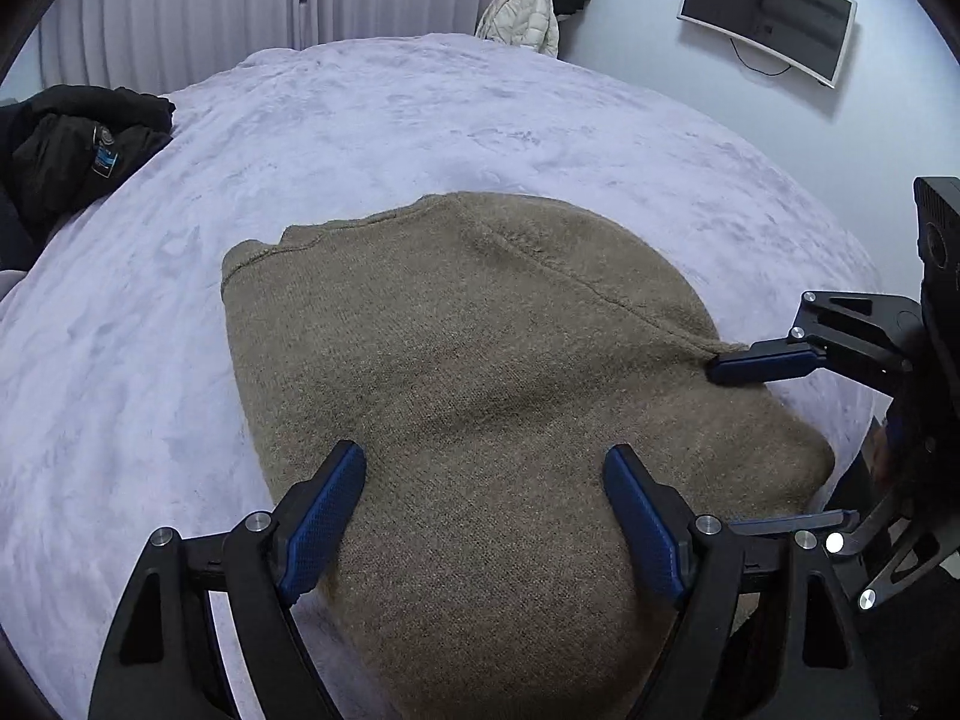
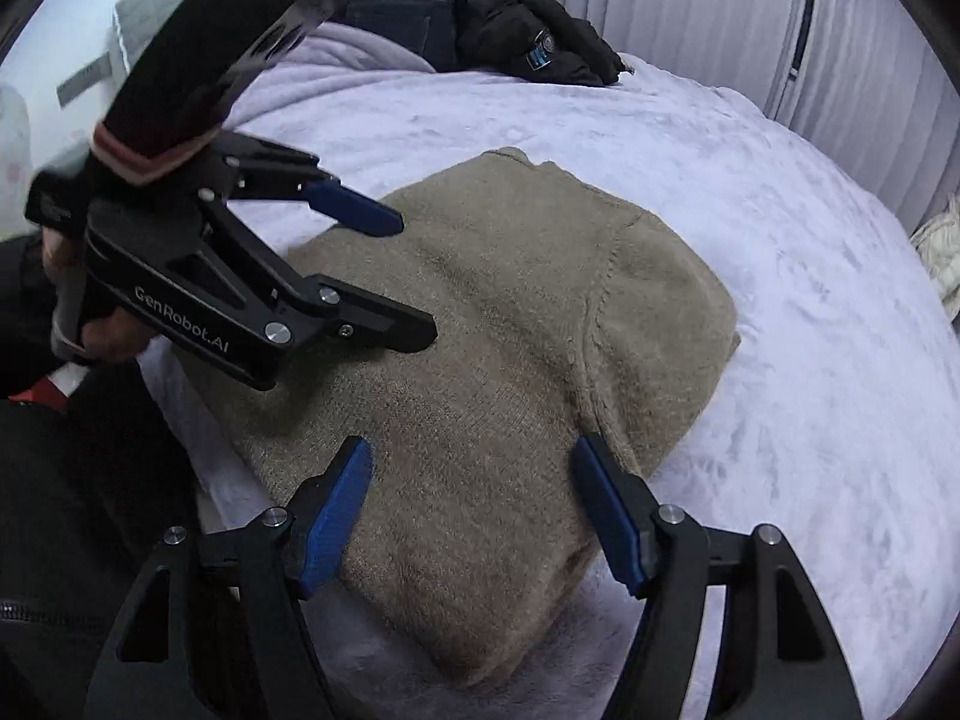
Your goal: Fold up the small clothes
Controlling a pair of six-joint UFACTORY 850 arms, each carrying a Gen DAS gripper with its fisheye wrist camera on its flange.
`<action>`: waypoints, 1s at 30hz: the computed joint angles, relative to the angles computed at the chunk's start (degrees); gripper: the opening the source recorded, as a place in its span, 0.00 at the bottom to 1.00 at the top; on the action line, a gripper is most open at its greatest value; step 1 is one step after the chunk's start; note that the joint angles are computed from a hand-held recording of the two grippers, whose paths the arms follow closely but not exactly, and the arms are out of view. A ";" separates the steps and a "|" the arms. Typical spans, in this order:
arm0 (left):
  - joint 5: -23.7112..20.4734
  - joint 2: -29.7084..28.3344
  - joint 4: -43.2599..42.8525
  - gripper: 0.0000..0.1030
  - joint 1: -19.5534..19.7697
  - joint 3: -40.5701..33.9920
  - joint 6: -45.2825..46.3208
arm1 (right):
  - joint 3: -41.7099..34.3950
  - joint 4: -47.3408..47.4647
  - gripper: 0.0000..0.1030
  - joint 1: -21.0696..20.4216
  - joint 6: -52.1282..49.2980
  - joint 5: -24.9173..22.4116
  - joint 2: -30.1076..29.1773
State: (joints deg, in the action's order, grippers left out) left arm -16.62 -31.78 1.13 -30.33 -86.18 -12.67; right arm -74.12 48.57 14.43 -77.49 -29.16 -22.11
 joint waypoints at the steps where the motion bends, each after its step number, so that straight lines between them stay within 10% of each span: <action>1: -1.38 -0.25 0.53 0.81 -0.07 -1.00 -0.52 | -0.33 -0.48 0.71 -0.04 -0.22 -0.41 -0.07; 8: -5.67 -3.80 -1.41 0.81 1.57 -10.39 1.98 | -11.80 6.86 0.76 -4.49 -6.03 -13.62 -4.62; 12: -13.05 -10.94 -4.33 0.81 3.29 -18.93 3.02 | -26.86 1.60 0.76 -4.74 -1.50 -21.62 -14.75; 17: -11.15 -10.80 -6.22 0.81 4.45 -16.22 2.68 | -46.15 -7.72 0.76 -3.69 11.02 -31.46 -28.75; 22: -13.27 -9.68 1.11 0.81 3.77 -16.39 -2.37 | -57.98 -15.46 0.76 -3.06 21.88 -31.76 -38.04; 25: -12.63 -9.78 3.41 0.81 4.74 -18.25 -5.84 | -51.90 -15.43 0.77 -2.70 20.68 -26.32 -33.38; 30: -26.46 -21.66 6.18 0.81 7.47 -36.36 -15.95 | -47.18 -15.42 0.77 -0.79 16.46 -23.11 -29.39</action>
